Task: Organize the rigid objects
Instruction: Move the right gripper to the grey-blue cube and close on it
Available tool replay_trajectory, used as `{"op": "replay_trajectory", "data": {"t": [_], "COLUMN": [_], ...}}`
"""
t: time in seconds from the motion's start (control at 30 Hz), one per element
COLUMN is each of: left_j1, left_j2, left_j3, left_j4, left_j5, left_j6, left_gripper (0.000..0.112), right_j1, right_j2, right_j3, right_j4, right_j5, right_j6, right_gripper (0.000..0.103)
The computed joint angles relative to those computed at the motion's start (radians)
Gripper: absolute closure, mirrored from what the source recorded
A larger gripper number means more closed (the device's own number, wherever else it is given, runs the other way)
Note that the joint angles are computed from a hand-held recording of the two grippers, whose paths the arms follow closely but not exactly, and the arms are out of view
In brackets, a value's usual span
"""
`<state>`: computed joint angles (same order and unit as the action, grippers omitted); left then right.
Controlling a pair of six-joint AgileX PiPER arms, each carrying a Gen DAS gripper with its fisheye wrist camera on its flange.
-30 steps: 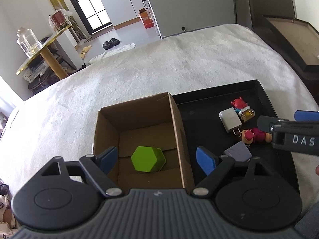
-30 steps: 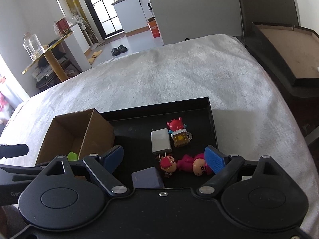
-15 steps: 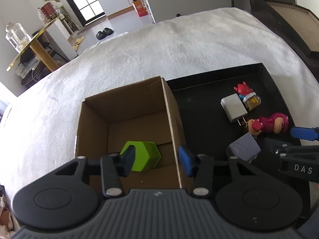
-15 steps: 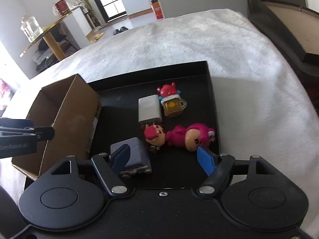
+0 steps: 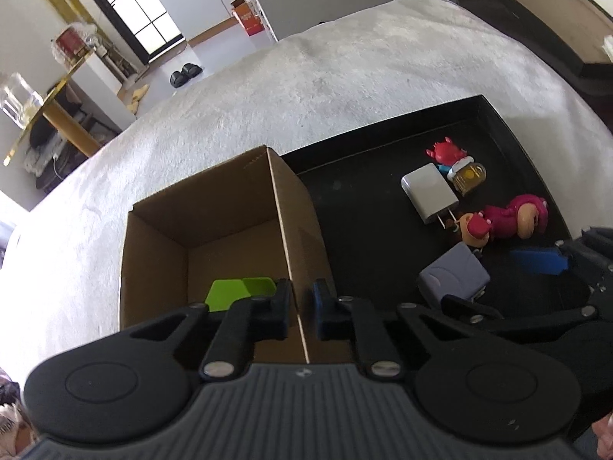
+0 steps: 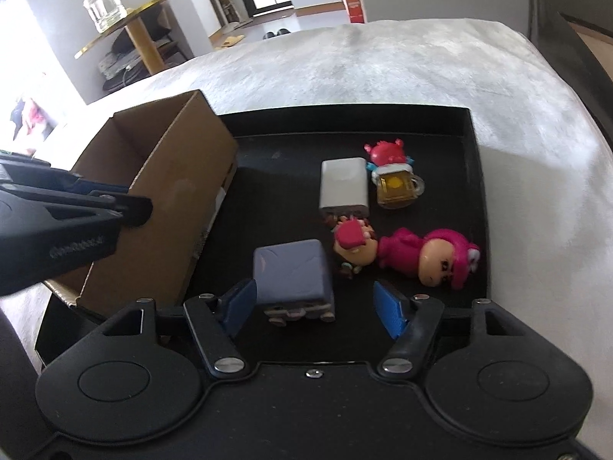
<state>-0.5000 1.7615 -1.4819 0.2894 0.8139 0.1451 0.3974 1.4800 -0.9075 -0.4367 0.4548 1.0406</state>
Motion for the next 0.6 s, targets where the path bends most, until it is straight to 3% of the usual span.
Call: {"op": "replay_trajectory", "data": {"t": [0.27, 0.6], "left_j1": [-0.005, 0.01], "left_j2": [-0.013, -0.021], "left_j3": [0.032, 0.04], "left_j4": [0.016, -0.019], "left_j5": [-0.034, -0.041], "left_j6": [0.01, 0.025], "left_gripper": [0.101, 0.101], "right_j1": [0.001, 0.008], "right_j2": [0.03, 0.068], "right_j3": [-0.021, -0.054], "right_j4": [-0.011, 0.001], "right_j5": [-0.028, -0.026], "right_j6": [-0.004, -0.018], "right_gripper": [0.048, 0.046]}}
